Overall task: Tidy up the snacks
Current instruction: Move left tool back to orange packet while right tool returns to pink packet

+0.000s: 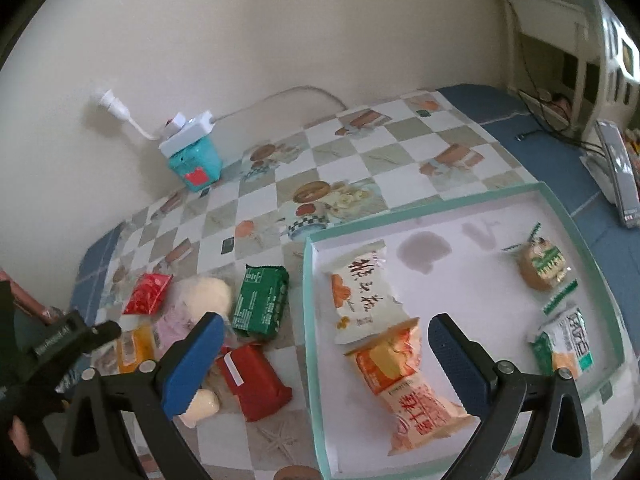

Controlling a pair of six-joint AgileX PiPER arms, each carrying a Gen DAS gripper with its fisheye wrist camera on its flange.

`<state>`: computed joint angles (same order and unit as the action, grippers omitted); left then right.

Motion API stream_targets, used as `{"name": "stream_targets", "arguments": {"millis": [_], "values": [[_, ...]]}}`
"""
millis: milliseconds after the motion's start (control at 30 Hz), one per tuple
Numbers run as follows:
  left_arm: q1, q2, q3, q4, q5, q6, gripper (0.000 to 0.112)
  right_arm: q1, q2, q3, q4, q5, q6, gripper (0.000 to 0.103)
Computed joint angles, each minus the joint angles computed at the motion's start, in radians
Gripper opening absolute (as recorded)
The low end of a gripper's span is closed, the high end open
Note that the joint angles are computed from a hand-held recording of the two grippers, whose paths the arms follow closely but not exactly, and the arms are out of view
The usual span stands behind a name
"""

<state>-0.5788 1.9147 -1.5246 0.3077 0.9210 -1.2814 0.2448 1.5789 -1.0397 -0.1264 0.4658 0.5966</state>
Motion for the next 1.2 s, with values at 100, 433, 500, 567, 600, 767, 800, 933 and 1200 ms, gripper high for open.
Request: {"name": "stream_targets", "arguments": {"millis": [100, 433, 500, 567, 600, 767, 800, 933, 1200], "values": [[0.024, 0.014, -0.003, -0.003, 0.029, 0.003, 0.099, 0.03, 0.035, -0.024, -0.04, 0.003, 0.033, 0.103], [0.104, -0.012, 0.081, -0.014, 0.017, -0.016, 0.099, 0.114, 0.148, -0.12, -0.142, 0.031, 0.144, 0.103], [0.125, -0.027, 0.106, -0.026, 0.009, -0.019, 0.099, 0.132, 0.167, -0.147, -0.129, 0.042, 0.149, 0.103], [0.143, -0.039, 0.126, -0.029, 0.011, -0.02, 0.099, 0.156, 0.187, -0.179, -0.132, 0.059, 0.163, 0.103], [0.149, -0.045, 0.137, -0.032, 0.007, -0.02, 0.099, 0.164, 0.194, -0.188, -0.131, 0.057, 0.166, 0.103], [0.189, -0.084, 0.198, -0.056, -0.038, 0.007, 0.099, 0.21, 0.234, -0.244, -0.068, 0.055, 0.11, 0.103], [0.195, -0.09, 0.208, -0.06, -0.045, 0.01, 0.099, 0.224, 0.246, -0.259, -0.072, 0.066, 0.106, 0.103], [0.219, -0.122, 0.253, -0.078, -0.085, 0.031, 0.099, 0.24, 0.285, -0.297, 0.017, 0.075, 0.012, 0.103], [0.252, -0.135, 0.297, -0.122, -0.169, 0.086, 0.099, 0.251, 0.356, -0.356, 0.085, 0.129, -0.061, 0.103]]}}
